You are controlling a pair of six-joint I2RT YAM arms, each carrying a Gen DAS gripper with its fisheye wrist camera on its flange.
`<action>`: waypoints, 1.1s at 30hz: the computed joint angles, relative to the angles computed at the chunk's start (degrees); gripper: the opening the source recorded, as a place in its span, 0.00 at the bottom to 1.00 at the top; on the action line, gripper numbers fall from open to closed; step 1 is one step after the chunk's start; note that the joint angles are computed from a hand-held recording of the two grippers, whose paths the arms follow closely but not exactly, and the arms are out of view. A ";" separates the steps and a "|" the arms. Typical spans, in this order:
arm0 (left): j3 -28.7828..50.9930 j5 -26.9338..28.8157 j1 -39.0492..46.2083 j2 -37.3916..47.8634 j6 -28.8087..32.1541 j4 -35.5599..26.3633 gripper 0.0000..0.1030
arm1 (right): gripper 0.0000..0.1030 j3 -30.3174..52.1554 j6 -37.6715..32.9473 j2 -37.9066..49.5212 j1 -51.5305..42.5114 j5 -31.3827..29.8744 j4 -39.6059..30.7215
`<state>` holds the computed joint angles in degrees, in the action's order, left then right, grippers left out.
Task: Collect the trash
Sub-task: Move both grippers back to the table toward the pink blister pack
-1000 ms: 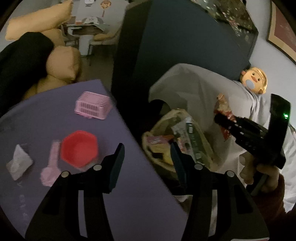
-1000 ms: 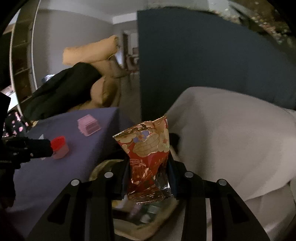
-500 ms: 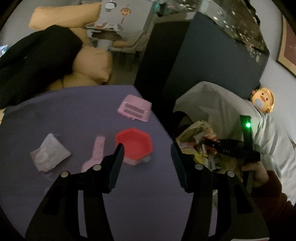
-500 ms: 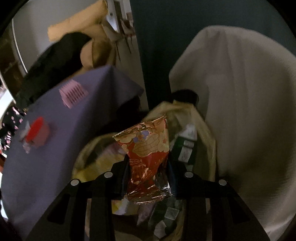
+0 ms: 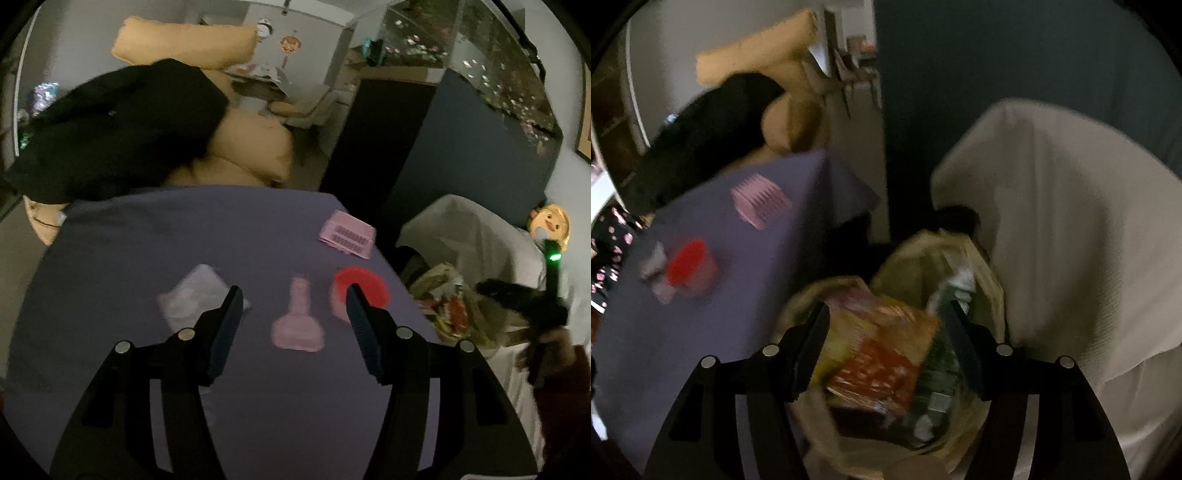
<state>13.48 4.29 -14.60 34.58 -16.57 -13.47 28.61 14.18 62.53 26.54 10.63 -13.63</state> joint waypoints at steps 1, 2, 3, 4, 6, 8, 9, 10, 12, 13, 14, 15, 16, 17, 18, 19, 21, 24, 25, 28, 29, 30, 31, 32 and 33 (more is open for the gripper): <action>-0.31 0.23 1.25 -0.80 0.67 -0.56 0.53 | 0.59 0.52 0.55 -0.99 1.63 0.47 -0.64; -0.74 0.70 3.44 -2.29 1.91 -1.86 0.53 | 0.59 1.31 1.07 -1.47 3.40 0.75 -1.11; -1.07 1.15 5.05 -3.26 2.83 -2.66 0.53 | 0.59 2.35 1.86 -1.29 5.23 1.11 -1.60; -1.48 1.90 7.11 -4.49 3.94 -3.62 0.53 | 0.59 3.30 2.64 -0.98 6.75 1.21 -1.79; -2.18 3.75 11.22 -7.14 6.16 -5.80 0.53 | 0.59 4.35 4.66 -0.64 11.22 3.06 -0.68; -2.63 6.23 15.89 -10.30 8.67 -8.86 0.53 | 0.59 5.48 6.82 0.87 15.58 6.16 0.43; -2.79 8.00 18.54 -11.96 10.17 -10.57 0.53 | 0.59 5.94 7.82 1.81 17.53 7.57 1.20; -2.88 9.22 20.28 -12.85 11.20 -11.51 0.53 | 0.59 6.39 8.76 3.11 19.71 9.03 2.28; -2.98 13.01 25.45 -16.16 14.19 -15.05 0.53 | 0.59 8.29 9.81 7.62 23.62 10.42 3.70; -2.94 14.82 27.81 -17.36 15.54 -16.60 0.53 | 0.59 9.02 10.19 9.35 25.17 10.81 4.31; -2.88 16.02 29.30 -17.80 16.42 -17.37 0.53 | 0.59 9.62 10.37 11.07 26.47 10.92 5.20; -2.80 17.57 31.12 -18.32 17.45 -18.25 0.53 | 0.59 10.52 10.61 13.79 28.21 11.12 6.71; -2.73 19.62 33.40 -18.94 18.75 -19.24 0.53 | 0.59 10.97 10.82 15.01 29.17 11.35 7.32; -2.77 20.57 34.39 -19.33 19.36 -19.68 0.53 | 0.59 11.61 11.10 16.57 30.34 11.77 8.01; -2.81 21.86 35.73 -19.37 20.30 -19.86 0.53 | 0.59 12.55 11.51 18.57 31.75 12.57 8.63; -2.92 23.62 37.52 -19.66 21.58 -20.18 0.53 | 0.59 13.39 11.90 20.07 32.77 13.39 8.70; -3.11 26.17 40.18 -20.21 23.70 -20.44 0.53 | 0.59 16.12 12.90 24.09 34.94 15.33 8.28; -4.39 30.10 44.13 -22.77 27.46 -20.12 0.53 | 0.59 18.37 12.76 28.89 36.81 16.05 10.34; -5.11 31.48 45.50 -23.55 28.88 -19.41 0.53 | 0.59 18.88 12.33 30.35 36.99 15.06 11.66; -7.48 33.43 47.72 -23.28 31.99 -14.96 0.53 | 0.59 22.57 11.09 36.66 37.34 11.35 14.36; -7.79 33.15 47.56 -21.91 32.13 -13.22 0.53 | 0.59 24.41 10.61 38.73 37.46 11.12 13.89; -8.18 33.04 47.50 -19.43 32.37 -10.65 0.53 | 0.56 27.18 9.34 41.79 37.47 10.62 13.17; -8.45 33.18 47.60 -17.20 32.61 -8.62 0.53 | 0.55 29.34 8.36 44.01 37.23 9.78 12.37; -8.68 33.55 47.86 -13.49 32.99 -5.66 0.53 | 0.52 31.61 7.69 46.21 36.89 8.95 11.17; -8.60 33.59 47.82 -10.46 33.04 -3.37 0.53 | 0.50 34.33 7.27 48.83 36.37 8.41 9.63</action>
<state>4.88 37.88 33.22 24.12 16.47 -16.85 62.94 21.45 111.36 62.91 19.04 -3.99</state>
